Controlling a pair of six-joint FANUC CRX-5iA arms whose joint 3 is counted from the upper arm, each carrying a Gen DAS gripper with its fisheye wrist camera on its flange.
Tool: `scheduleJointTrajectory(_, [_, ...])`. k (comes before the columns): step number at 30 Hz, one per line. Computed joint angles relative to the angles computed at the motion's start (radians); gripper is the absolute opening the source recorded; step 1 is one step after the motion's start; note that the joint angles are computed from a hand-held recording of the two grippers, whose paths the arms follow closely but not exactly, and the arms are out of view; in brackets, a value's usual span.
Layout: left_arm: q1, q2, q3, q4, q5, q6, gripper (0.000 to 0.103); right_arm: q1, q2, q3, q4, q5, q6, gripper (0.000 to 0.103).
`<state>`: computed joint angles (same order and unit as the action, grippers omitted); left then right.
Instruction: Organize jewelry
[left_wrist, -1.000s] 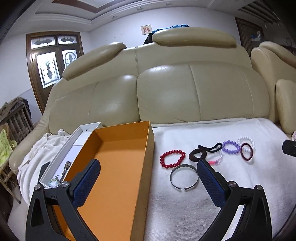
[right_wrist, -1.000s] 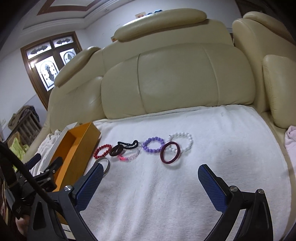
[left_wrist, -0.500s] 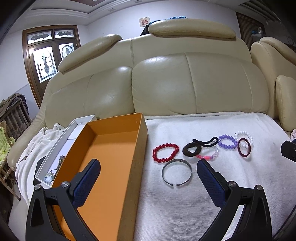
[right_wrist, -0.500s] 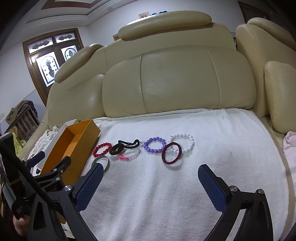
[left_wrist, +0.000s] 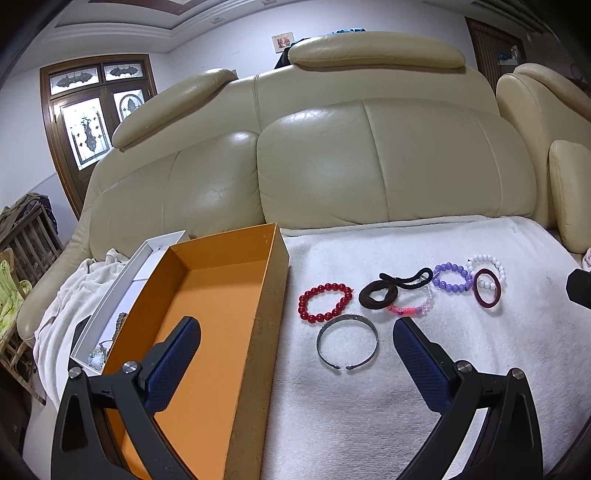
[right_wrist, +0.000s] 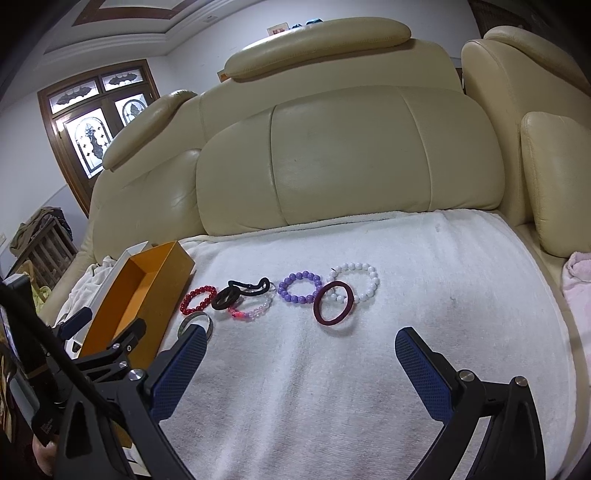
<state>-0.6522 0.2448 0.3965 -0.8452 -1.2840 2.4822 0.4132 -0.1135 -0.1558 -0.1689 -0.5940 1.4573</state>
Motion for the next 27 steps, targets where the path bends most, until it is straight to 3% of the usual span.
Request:
scheduleJointTrajectory(13, [0.038,-0.028,-0.039,0.058,0.043,-0.027,0.103,-0.006,0.045,0.032,-0.015,-0.025,0.024,0.102])
scheduleJointTrajectory(21, [0.127,-0.075,-0.121,0.189,0.134,-0.054,0.103,-0.018,0.25,0.198,0.002,-0.172,0.069,0.069])
scheduleJointTrajectory(27, [0.151,-0.068,-0.136,0.275,0.223,-0.137,0.093,0.008,0.333,0.232,0.131,-0.16,-0.063,0.066])
